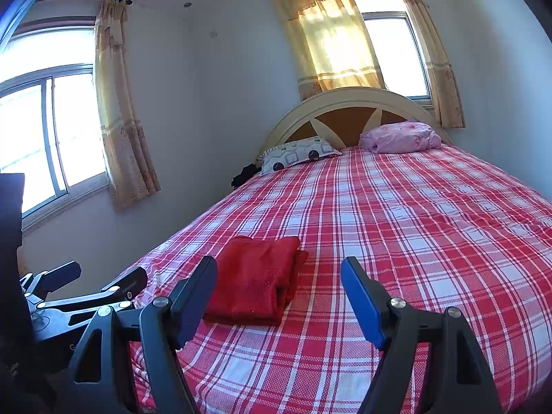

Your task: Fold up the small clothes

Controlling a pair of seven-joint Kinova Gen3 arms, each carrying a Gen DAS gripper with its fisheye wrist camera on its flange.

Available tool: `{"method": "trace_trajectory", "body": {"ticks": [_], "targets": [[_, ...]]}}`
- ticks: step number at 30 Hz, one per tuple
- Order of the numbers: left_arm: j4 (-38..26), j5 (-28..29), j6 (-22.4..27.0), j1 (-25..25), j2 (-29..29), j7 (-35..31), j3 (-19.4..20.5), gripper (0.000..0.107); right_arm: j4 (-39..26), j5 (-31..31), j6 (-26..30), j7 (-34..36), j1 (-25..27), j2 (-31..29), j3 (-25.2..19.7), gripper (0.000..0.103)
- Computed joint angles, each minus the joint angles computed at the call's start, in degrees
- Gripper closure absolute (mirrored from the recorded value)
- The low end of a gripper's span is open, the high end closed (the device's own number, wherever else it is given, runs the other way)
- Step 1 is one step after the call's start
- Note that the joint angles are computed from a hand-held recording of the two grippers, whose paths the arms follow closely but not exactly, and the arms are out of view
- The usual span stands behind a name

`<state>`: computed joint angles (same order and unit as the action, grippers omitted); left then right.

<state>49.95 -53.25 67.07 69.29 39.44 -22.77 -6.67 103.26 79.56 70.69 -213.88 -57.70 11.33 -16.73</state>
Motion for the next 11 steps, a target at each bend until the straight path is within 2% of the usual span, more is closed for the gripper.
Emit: {"method": "trace_trajectory", "body": {"ticks": [4,11], "targets": [[3.43,-0.5,-3.71,-0.15,-1.61,2.37,0.02,0.004,0.2,-0.07,-0.22,0.06,0.08,-0.11,-0.01,0.028],[2.45,-0.73,-3.05,-0.39,-0.97,1.9,0.74,0.004,1.34,-0.05,-1.04,-0.83,0.68,-0.63,-0.05,0.028]]}}
